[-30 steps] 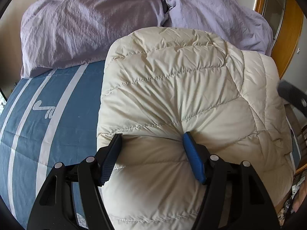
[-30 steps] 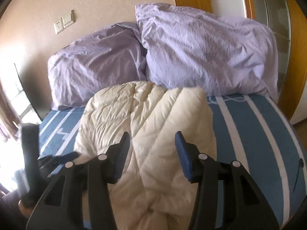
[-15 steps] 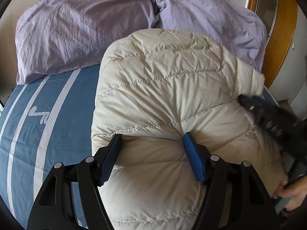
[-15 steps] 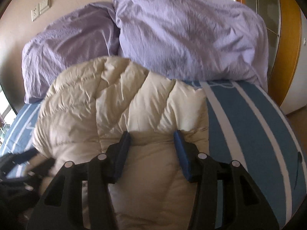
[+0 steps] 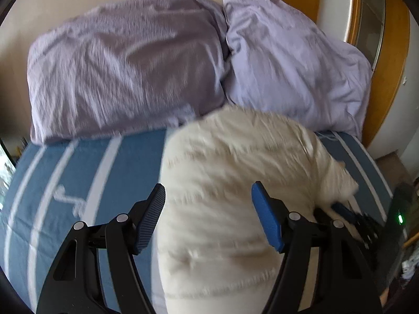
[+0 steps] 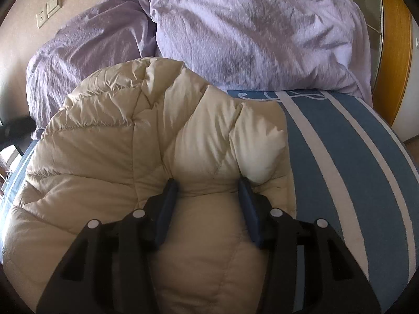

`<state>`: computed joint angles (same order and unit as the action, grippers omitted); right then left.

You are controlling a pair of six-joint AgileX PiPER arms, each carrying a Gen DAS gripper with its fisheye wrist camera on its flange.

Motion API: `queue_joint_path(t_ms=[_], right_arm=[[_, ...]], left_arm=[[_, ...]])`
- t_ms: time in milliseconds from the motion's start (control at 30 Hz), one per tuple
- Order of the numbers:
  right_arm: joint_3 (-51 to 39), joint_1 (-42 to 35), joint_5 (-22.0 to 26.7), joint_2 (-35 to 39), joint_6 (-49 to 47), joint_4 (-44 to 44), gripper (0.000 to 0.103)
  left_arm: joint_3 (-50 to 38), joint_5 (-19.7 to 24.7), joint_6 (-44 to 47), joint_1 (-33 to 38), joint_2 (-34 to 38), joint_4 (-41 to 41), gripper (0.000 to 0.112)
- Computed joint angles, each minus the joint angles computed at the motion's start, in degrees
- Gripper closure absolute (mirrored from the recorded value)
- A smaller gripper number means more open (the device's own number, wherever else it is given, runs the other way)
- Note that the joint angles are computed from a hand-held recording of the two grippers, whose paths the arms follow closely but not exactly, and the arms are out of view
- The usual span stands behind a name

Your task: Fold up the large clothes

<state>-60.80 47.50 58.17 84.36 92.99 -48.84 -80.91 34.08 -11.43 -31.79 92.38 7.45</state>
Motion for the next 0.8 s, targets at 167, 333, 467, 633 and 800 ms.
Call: queue_joint_path(t_ms=[167,333,467,633,800], right_arm=[[0.73,0.22,-0.45,-0.29,1.26,-0.64,0.055],[1.74,0.48,-1.04,-0.56,2.68,-1.71,0.055],[2.78,0.51,-2.18,-1.27,4.37,-2.77,0.055],[2.91,0.54,-2.35,-1.41,5.10,-3.22,0.054],[2.83,0.64,-2.07,-1.46,5.13,-3.17,0.054]], left_arm=[[-5.10,0.52,-12.10,-2.92,4.75,13.86,0.038],[-7.80,2.13,-13.84,-3.18,9.80,15.49,0.034],[-6.05,0.24,-18.34,-3.60,12.80,20.08,0.032],[-4.48,1.08,-27.49,-6.58,14.10,31.96,0.031],[-4.98,1.42,-28.04,-6.62,14.99,31.91,0.030]])
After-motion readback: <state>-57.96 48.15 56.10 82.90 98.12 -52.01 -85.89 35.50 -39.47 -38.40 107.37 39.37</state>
